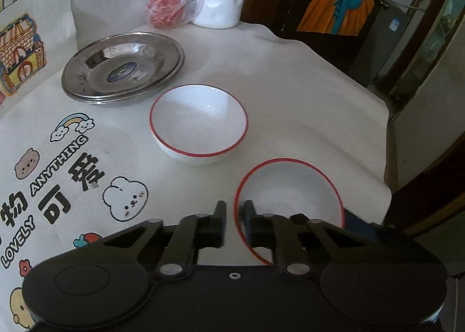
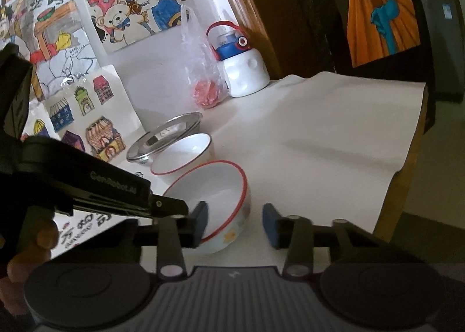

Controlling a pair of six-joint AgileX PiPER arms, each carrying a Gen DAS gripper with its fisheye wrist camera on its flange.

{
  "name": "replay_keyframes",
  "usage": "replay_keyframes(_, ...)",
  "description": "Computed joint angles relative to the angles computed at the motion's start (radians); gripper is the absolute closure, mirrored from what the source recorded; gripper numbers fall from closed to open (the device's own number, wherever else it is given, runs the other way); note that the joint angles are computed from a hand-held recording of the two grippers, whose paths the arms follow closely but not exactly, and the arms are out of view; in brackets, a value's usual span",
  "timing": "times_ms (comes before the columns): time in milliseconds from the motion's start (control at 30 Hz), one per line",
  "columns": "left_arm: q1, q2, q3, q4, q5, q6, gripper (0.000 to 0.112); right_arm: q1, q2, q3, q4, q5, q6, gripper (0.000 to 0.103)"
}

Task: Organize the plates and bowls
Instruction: 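Grasp the rim of the larger red-rimmed white bowl with both grippers, then carry the white bowl with both grippers and lower it into the steel bowl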

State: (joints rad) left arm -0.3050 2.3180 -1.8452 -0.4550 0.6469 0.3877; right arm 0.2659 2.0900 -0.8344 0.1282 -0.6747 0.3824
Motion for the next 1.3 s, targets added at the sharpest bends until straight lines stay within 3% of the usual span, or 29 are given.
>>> replay_keyframes(200, 0.002, -0.036, 0.056, -0.033, -0.024, 0.024, 0.107, 0.034, -0.024, 0.009, 0.113, 0.026, -0.054, 0.082)
replay_keyframes(533, 0.020, -0.219, 0.314, -0.200, -0.156, 0.207, 0.108, 0.134, -0.147, 0.107, 0.226, -0.040, -0.157, 0.083)
replay_keyframes(767, 0.091, -0.389, 0.531, -0.401, -0.212, 0.423, 0.107, 0.238, -0.228, 0.123, 0.252, -0.009, -0.219, 0.083)
replay_keyframes(1000, 0.235, -0.556, 0.744, -0.612, -0.200, 0.650, 0.107, 0.350, -0.276, 0.113, 0.261, 0.062, -0.281, 0.083)
replay_keyframes(1300, 0.413, -0.673, 0.924, -0.736, -0.128, 0.813, 0.107, 0.454, -0.296, 0.113, 0.325, 0.136, -0.356, 0.083)
